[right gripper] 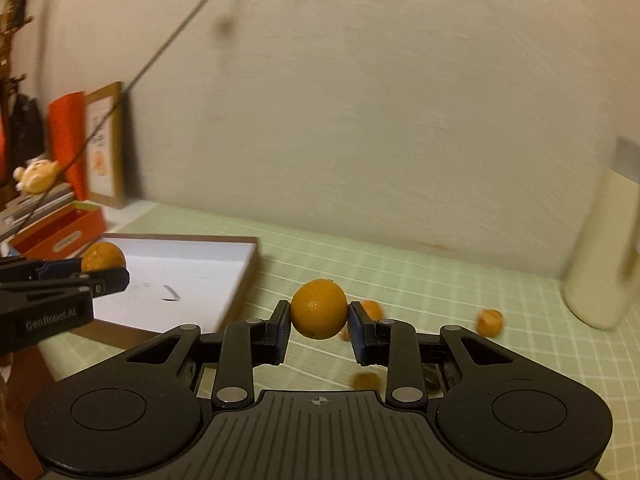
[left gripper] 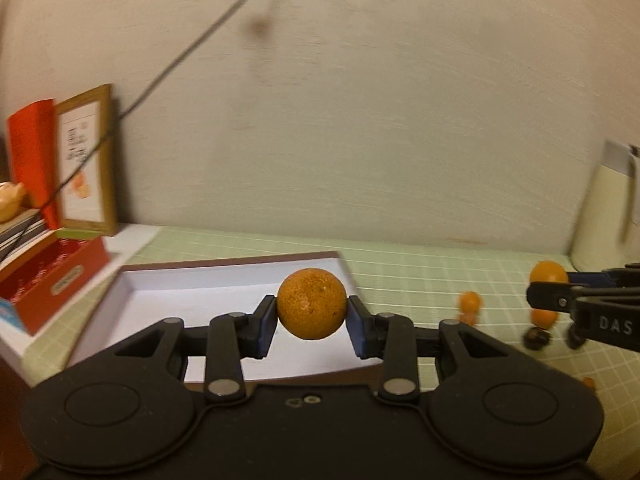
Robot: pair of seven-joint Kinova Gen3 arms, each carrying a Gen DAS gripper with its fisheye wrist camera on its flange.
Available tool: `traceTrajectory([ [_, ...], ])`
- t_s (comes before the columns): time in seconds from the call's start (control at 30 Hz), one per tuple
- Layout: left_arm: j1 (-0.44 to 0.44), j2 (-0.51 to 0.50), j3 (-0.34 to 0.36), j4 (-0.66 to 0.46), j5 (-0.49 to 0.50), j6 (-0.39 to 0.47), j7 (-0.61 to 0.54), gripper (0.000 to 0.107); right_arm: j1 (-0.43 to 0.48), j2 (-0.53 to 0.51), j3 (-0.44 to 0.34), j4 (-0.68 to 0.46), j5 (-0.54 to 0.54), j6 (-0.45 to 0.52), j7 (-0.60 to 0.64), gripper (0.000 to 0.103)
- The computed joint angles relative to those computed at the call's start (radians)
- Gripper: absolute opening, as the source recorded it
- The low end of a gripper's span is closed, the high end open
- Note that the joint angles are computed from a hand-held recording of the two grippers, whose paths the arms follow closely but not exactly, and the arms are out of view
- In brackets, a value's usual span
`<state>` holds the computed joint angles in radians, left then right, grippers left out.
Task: Organize fruits
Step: 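Carry both oranges to the white box and release them inside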
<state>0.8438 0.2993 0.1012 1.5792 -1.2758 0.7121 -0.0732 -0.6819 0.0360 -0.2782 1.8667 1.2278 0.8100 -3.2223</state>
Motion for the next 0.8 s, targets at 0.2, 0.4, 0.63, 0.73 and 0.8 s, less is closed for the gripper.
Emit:
traceTrajectory([
  [0.2, -0.034, -0.031, -0.011, 0.044, -0.017, 0.044, 0.048, 0.028, -0.018, 0.057, 0.014, -0.061, 0.064, -0.074, 0.011, 0.031],
  [0.4, -0.086, -0.057, 0.004, 0.073, -0.016, 0.078, 0.07, 0.028, -0.038, 0.139, 0.064, -0.173, 0.066, -0.162, 0.095, 0.031],
  [0.63, -0.143, -0.063, 0.013, 0.088, 0.01, 0.111, 0.076, 0.028, -0.059, 0.223, 0.146, -0.271, -0.002, -0.253, 0.19, 0.031],
  [0.73, -0.167, -0.066, 0.012, 0.091, 0.033, 0.101, 0.062, 0.028, -0.058, 0.249, 0.176, -0.299, -0.055, -0.289, 0.241, 0.031],
  [0.8, -0.178, -0.067, 0.011, 0.091, 0.046, 0.093, 0.05, 0.028, -0.062, 0.26, 0.197, -0.31, -0.085, -0.306, 0.265, 0.031],
])
